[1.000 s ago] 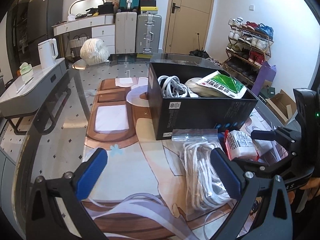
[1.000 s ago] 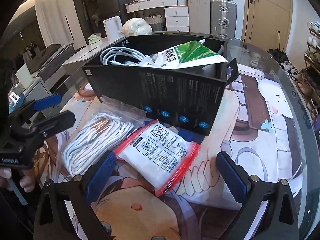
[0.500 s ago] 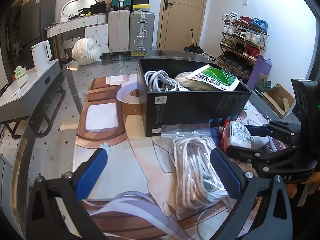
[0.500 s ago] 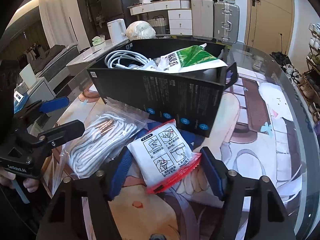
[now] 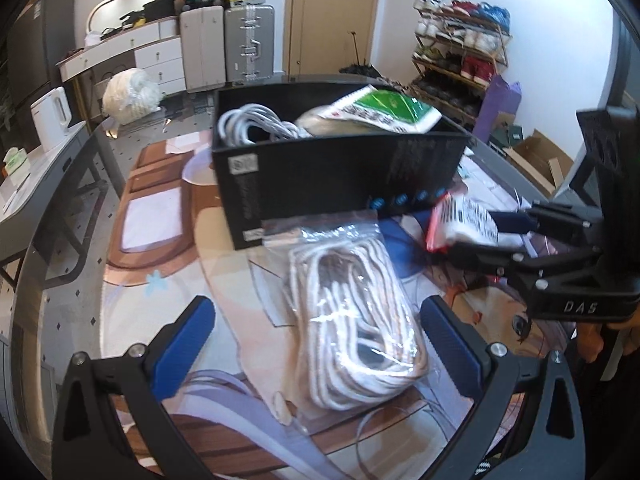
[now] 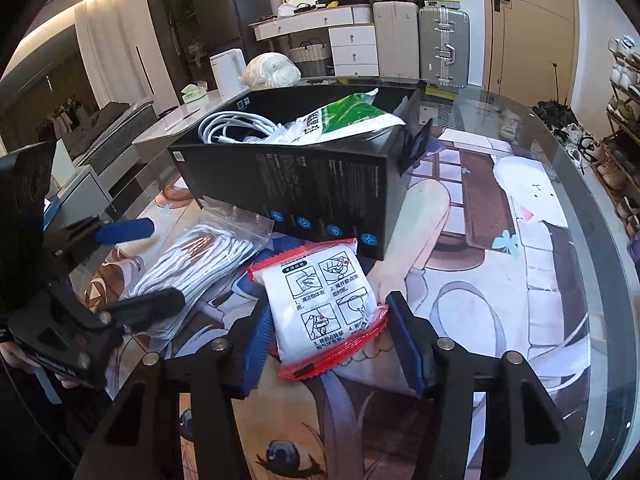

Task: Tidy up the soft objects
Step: 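Close left gripper on clear bag of white rope while right gripper lifts packet, then carry rope bag and white packet over black box with both grippers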

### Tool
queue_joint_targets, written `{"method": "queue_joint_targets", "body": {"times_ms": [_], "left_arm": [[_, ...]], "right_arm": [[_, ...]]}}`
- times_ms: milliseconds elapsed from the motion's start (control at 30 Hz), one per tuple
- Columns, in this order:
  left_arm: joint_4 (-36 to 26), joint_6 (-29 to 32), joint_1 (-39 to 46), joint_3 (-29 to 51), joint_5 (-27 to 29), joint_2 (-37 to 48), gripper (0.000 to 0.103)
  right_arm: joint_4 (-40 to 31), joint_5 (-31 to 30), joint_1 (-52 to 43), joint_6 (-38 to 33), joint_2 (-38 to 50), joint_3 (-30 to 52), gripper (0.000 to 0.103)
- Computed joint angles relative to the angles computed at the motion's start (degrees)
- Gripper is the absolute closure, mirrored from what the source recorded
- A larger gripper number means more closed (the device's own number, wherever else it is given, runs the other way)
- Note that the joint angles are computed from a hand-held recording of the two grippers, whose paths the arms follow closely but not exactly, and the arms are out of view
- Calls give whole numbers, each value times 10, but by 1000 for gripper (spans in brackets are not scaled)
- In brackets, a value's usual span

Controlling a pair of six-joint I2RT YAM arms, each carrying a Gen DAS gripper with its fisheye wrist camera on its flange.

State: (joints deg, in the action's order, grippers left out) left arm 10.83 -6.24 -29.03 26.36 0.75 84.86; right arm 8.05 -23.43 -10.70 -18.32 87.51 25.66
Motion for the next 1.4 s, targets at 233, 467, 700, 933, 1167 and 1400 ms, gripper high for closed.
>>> {"method": "queue_joint_targets", "body": {"times_ms": [233, 467, 700, 933, 1167, 1400], "left_arm": [[-5, 11, -30, 10, -25, 23, 22], [-3, 20, -30, -2, -16, -1, 59], [-1, 16, -15, -13, -6, -25, 62], [-7, 21, 11, -32, 29, -85, 62], [-48, 10, 33, -39, 55, -174, 62], [-84, -17, 32, -4, 41, -223, 62]], "right_arm": [[-6, -10, -8, -8, -24, -13, 47], [-13, -24, -23, -12, -42, -20, 47], [-15, -30, -21, -12, -56, -25, 47], [-34, -33, -20, -20, -94, -28, 47], [-96, -44, -18, -14, -182, -20, 47], [-154, -35, -17, -3, -242, 10, 47]]}}
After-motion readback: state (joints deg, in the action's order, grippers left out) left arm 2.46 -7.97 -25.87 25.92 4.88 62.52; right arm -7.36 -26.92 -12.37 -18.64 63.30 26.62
